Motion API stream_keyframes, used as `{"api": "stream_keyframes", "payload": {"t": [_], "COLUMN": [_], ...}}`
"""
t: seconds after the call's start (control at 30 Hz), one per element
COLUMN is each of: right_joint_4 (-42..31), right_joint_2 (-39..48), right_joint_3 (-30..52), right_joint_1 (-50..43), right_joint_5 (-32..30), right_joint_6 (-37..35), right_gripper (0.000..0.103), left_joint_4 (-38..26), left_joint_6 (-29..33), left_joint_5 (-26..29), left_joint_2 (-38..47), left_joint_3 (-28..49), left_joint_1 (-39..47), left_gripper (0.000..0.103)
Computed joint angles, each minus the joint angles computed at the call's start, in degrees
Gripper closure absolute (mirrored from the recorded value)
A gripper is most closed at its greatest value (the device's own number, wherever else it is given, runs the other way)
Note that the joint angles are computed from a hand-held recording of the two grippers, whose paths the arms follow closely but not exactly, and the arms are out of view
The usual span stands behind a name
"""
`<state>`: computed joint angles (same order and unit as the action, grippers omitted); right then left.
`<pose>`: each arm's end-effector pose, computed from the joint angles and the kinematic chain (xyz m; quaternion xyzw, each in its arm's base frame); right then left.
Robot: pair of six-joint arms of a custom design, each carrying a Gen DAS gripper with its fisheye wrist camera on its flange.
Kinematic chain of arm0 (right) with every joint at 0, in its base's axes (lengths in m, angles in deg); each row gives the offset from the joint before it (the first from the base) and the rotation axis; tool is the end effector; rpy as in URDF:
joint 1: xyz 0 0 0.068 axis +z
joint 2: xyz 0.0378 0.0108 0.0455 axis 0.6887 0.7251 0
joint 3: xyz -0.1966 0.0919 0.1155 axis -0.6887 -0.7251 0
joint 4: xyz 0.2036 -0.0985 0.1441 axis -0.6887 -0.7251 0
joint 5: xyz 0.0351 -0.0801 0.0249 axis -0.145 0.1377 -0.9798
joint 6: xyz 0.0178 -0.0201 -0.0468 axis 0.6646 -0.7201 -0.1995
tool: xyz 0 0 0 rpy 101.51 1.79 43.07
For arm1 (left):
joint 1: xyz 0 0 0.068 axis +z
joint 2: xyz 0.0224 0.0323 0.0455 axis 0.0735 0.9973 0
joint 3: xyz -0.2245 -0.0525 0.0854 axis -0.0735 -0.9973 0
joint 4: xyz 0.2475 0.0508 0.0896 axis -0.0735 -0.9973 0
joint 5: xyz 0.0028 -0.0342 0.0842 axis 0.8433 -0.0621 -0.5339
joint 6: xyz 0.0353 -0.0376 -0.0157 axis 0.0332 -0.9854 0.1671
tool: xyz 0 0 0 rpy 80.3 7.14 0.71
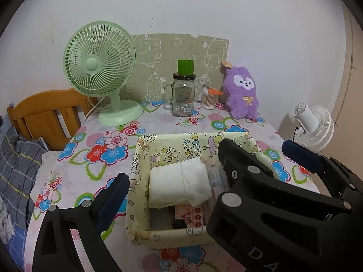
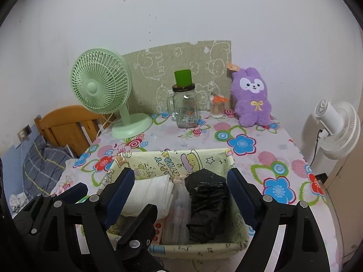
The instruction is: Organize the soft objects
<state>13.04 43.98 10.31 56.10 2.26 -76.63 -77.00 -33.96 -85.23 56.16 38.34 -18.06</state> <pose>0.2974 0.0625 0.2818 0.0230 0.8742 0.0596 0.4814 0.2925 -0.1155 0.2887 0.0823 0.8903 -0.0678 0.4426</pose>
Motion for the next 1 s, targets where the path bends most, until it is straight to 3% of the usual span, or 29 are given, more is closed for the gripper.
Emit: {"api": "stream_keyframes", "payload": {"t": [0.67, 0.83, 1.0], "right_joint_4": [-7.7, -12.3, -15.5], "right_joint_2": [-17.6, -22.5, -27.6], "right_joint_3": [-6.8, -7.3, -8.6], "right_joint_1": [3.5, 3.9, 3.7], "right_joint_5": [8.9, 12.2, 13.4], "right_joint_6": [2.4, 1.7, 1.9], "right_gripper": [0.010, 0.010, 0.009], "left_joint_4": [-3.4, -4.4, -6.2], "left_joint_6": [-1.2, -1.2, -1.8], "left_joint_5": [-3.3, -7.7, -8.7], "left_joint_2": [-14.5, -19.2, -23.6], "left_joint_3": [-7.0, -9.0, -10.8], "left_joint_1": [-4.5, -5.8, -6.3], "left_gripper": [0.000, 0.000, 0.000]}}
